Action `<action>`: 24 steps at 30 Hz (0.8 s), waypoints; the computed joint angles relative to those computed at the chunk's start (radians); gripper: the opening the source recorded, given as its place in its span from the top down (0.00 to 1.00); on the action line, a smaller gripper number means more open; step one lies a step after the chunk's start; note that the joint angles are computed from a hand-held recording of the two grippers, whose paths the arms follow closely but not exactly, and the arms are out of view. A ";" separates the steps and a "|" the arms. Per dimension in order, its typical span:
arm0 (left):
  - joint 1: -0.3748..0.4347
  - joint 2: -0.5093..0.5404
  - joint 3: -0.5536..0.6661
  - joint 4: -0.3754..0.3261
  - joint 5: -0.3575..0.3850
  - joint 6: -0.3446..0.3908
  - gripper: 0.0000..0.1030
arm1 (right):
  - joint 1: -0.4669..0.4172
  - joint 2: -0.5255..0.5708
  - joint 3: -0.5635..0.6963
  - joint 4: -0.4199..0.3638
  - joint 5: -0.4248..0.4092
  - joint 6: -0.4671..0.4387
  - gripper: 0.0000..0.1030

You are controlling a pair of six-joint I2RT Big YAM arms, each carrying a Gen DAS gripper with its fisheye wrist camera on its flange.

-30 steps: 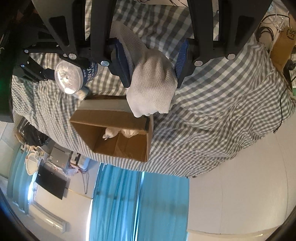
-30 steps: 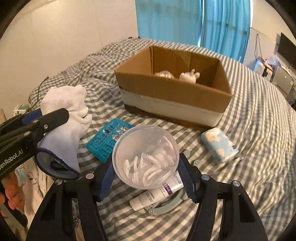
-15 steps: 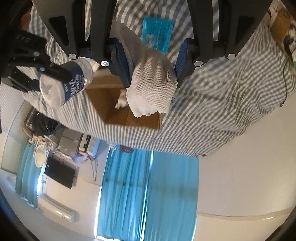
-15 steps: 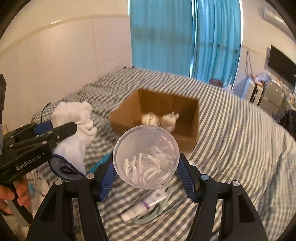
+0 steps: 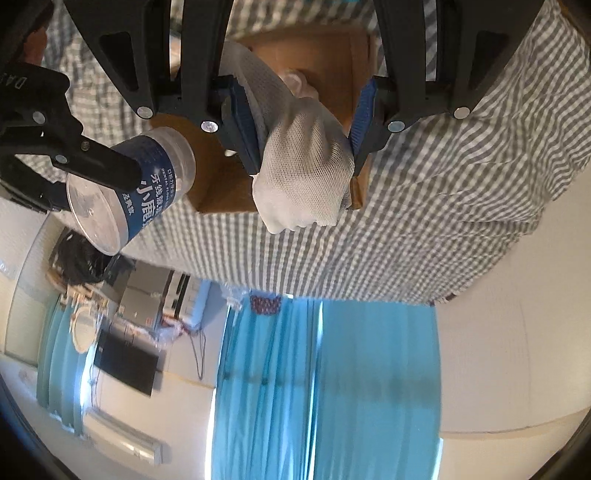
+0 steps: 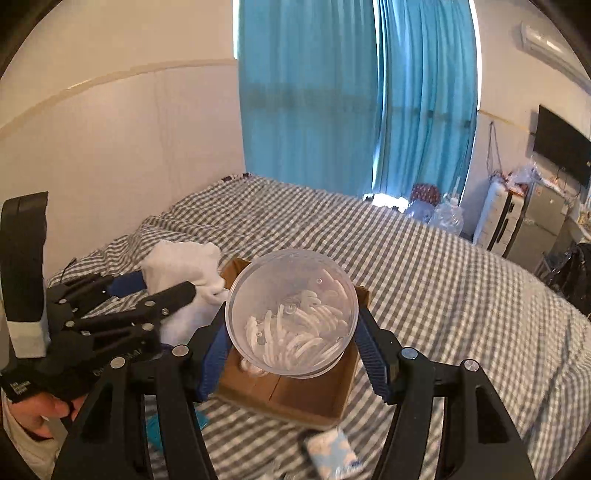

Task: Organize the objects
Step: 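Lower sock and floss tub into the box and open both grippers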

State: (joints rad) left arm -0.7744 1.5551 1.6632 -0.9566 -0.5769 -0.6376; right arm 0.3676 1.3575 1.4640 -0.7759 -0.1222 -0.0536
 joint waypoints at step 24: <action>-0.007 -0.002 0.005 0.038 -0.001 0.065 0.13 | -0.019 0.111 0.055 0.041 -0.024 0.003 0.29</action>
